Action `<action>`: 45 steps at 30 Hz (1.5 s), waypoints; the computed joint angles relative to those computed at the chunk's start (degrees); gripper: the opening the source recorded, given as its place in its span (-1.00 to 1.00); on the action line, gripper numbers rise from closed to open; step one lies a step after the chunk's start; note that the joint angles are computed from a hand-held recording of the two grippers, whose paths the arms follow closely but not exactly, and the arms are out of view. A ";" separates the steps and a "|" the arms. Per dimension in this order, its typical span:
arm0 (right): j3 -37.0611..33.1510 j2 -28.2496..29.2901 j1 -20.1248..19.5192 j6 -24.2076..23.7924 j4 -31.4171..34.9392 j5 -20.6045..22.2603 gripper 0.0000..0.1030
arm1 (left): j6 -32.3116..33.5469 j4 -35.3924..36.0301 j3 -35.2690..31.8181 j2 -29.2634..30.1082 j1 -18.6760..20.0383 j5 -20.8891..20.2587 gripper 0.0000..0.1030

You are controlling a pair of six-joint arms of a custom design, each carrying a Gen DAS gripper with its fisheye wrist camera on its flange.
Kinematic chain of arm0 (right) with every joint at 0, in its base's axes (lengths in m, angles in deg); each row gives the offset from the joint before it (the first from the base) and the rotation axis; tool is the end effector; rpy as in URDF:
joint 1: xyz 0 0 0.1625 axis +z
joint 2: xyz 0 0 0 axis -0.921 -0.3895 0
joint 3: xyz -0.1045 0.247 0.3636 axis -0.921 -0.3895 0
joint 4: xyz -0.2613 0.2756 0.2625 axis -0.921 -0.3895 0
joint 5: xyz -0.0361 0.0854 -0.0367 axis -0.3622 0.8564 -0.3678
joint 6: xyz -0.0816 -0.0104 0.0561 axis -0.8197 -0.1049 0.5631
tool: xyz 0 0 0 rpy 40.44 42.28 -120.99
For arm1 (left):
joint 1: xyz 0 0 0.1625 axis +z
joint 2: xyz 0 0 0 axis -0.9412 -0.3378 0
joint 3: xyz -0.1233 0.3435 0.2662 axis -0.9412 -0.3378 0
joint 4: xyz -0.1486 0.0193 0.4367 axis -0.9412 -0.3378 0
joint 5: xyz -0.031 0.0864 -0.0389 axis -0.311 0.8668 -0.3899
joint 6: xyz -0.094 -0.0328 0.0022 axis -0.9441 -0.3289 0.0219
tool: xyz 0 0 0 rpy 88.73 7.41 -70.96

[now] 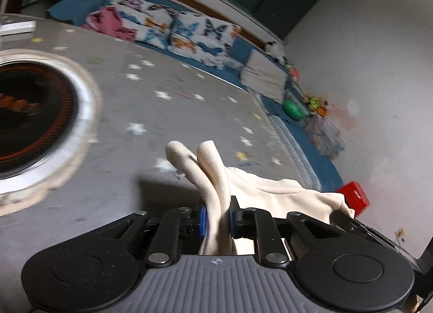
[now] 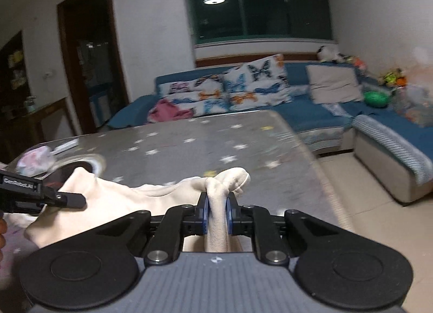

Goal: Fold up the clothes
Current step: 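Lift the sweatshirt edge with both grippers and fold it over the body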

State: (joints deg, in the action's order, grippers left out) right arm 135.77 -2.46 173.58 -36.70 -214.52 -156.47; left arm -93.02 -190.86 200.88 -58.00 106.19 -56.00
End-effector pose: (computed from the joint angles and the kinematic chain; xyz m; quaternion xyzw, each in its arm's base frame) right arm 0.1736 -0.2874 0.1405 0.1992 -0.8252 0.4576 0.2643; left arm -0.1319 -0.3315 0.1922 0.1022 0.9268 -0.3542 0.0716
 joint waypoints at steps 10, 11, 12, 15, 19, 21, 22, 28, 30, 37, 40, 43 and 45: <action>-0.47 -4.11 -5.98 -5.20 -2.59 -3.19 -0.78 | 3.78 -9.64 -5.43 17.60 0.12 -5.58 -0.68; -0.58 -4.05 -6.71 -5.55 -3.03 -3.27 -0.78 | 3.87 -9.74 -5.71 18.57 0.25 -5.89 -0.68; -0.67 -3.96 -7.34 -5.71 -3.32 -3.27 -0.78 | 3.92 -9.66 -5.85 19.15 0.39 -5.94 -0.68; -0.89 -3.01 -10.60 -5.68 -4.38 -2.74 -0.78 | 4.08 -9.21 -6.26 20.71 0.84 -6.00 -0.67; -0.90 -1.25 -14.41 -6.02 -5.23 -1.83 -0.76 | 4.50 -6.20 -6.46 20.26 1.18 -4.50 -0.58; -1.23 -0.65 -15.39 -6.22 -5.00 -2.17 -0.74 | 4.71 -5.09 -6.33 19.58 1.20 -3.47 -0.47; -1.32 -0.43 -15.75 -6.08 -4.80 -2.29 -0.70 | 4.47 -4.40 -6.25 19.22 0.94 -2.49 -0.39; -2.03 0.11 -14.70 -5.43 -6.47 -4.03 -0.65 | 7.01 -5.80 -6.56 17.92 1.12 0.87 -0.36; -1.81 -0.83 -14.62 -4.77 -5.64 -2.46 -0.65 | 8.36 -6.87 -7.07 18.04 1.63 0.14 -0.38; -3.43 0.89 -13.49 -4.92 -3.77 -3.02 -0.64 | 12.22 -9.26 -8.76 21.92 1.64 -2.93 -0.38; -4.78 2.98 -11.69 -7.68 -5.84 -5.35 -0.63 | 14.62 -10.20 -9.63 23.88 1.75 -3.23 -0.38; -5.15 3.00 -11.42 -8.61 -4.31 -4.84 -0.63 | 16.16 -10.67 -10.70 25.70 2.34 -3.40 -0.38; -5.43 2.90 -11.61 -8.65 -2.88 -4.49 -0.63 | 16.84 -10.54 -11.35 26.62 2.95 -3.71 -0.38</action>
State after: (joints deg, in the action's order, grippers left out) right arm 130.34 0.43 161.97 -45.36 -217.40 -160.96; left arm -76.18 -201.40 189.53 -31.39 109.14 -59.71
